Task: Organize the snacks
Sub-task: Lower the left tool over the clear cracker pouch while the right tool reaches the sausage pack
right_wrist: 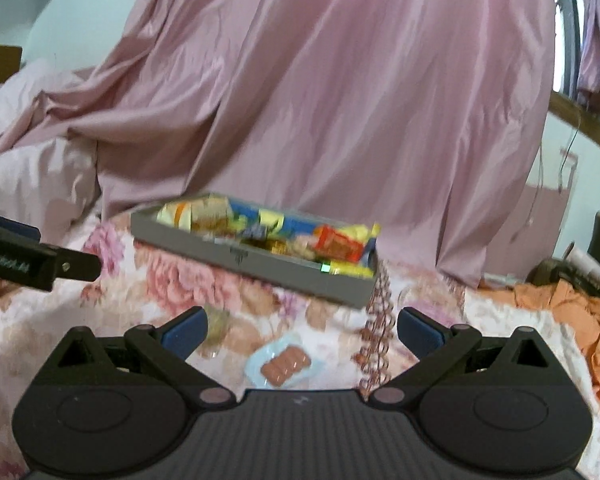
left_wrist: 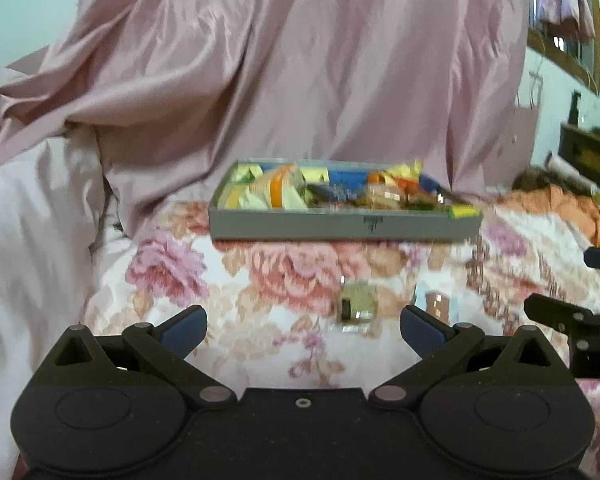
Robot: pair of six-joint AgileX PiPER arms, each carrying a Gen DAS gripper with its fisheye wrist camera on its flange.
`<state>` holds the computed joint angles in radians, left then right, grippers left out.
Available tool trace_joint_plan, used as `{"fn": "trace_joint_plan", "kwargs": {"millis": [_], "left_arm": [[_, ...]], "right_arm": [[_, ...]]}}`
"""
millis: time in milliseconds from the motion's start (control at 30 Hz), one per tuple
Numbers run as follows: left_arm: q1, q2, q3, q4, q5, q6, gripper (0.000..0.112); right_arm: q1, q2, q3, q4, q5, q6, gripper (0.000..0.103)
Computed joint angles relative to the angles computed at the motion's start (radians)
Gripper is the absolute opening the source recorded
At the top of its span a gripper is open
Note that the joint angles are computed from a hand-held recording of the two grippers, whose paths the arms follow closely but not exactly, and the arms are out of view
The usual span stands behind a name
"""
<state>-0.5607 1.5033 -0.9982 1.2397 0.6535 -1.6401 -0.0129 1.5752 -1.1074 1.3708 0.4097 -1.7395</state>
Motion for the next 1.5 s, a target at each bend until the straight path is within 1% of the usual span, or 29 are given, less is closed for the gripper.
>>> {"fn": "trace_joint_plan", "kwargs": {"millis": [133,233,333,433,533,733,900,1067,1167,1267,1367,1433,1500], "left_arm": [[0.038,-0.003,0.005,-0.070,-0.053,0.097,0.102],[0.064,0.010,-0.008,-0.134,-0.095,0.192,0.102],[0.079,0.030,-0.021,-0.169,-0.130,0.260,0.102],[0.091,0.052,-0.030,-0.182,-0.161,0.298,0.102],[0.104,0.067,-0.026,-0.176,-0.192,0.303,0.102],[0.143,0.094,-0.026,-0.222,-0.245,0.346,0.102],[0.176,0.123,-0.040,-0.253,-0.288,0.373,0.102],[0.194,0.157,-0.050,-0.205,-0.330,0.359,0.102],[0.202,0.186,-0.066,-0.167,-0.349,0.328,0.102],[0.218,0.215,-0.085,-0.141,-0.381,0.300,0.102],[0.226,0.245,-0.104,-0.051,-0.408,0.222,0.102],[0.228,0.266,-0.117,0.023,-0.418,0.165,0.102],[0.229,0.289,-0.133,0.108,-0.422,0.102,0.102]], "right_arm": [[0.027,0.039,-0.058,-0.306,0.001,0.305,0.103],[0.044,0.061,-0.086,-0.454,0.006,0.447,0.103],[0.066,0.077,-0.103,-0.580,0.000,0.558,0.103],[0.084,0.089,-0.118,-0.675,0.001,0.636,0.103],[0.096,0.101,-0.131,-0.742,0.009,0.692,0.103],[0.110,0.118,-0.152,-0.808,0.028,0.751,0.103],[0.112,0.140,-0.183,-0.819,0.056,0.755,0.103],[0.102,0.174,-0.250,-0.830,0.125,0.769,0.103],[0.089,0.192,-0.292,-0.815,0.171,0.735,0.103],[0.085,0.212,-0.320,-0.799,0.171,0.648,0.103],[0.071,0.248,-0.348,-0.719,0.171,0.467,0.103],[0.053,0.281,-0.375,-0.642,0.190,0.332,0.103],[0.039,0.323,-0.416,-0.584,0.225,0.236,0.103]]}}
